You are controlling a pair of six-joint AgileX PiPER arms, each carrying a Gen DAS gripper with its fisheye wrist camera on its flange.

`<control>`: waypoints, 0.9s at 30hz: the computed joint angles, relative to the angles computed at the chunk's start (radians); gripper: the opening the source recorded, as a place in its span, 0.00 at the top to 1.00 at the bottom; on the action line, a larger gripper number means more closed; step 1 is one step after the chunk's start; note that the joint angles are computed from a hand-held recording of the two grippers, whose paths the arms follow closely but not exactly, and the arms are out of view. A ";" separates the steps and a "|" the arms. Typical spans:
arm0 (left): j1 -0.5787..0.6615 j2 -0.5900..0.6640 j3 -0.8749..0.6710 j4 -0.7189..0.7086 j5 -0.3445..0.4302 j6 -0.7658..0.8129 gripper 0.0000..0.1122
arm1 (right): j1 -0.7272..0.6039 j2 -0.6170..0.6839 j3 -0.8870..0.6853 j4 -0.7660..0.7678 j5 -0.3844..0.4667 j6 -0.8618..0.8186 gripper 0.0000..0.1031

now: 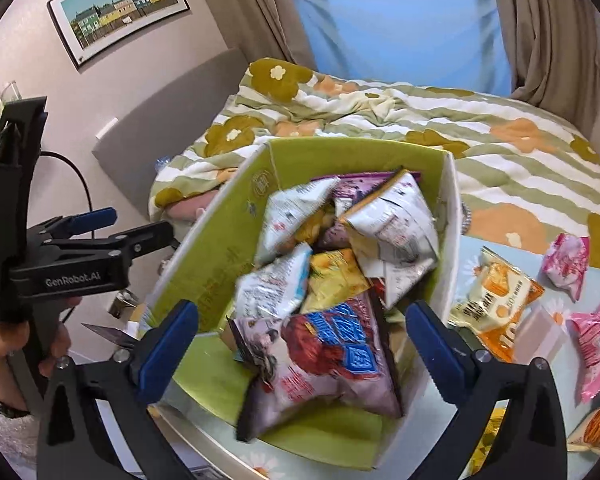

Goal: Organize snacks
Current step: 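Open both grippers to drop the newsprint and brown bags into the box, then move both tools back over the snack bags on the board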

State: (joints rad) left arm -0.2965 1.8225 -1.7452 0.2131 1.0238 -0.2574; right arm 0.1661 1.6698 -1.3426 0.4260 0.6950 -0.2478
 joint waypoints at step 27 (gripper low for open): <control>-0.365 -0.019 -0.143 0.047 0.023 -0.121 0.09 | -0.467 -0.408 0.126 -0.111 0.116 -0.036 0.00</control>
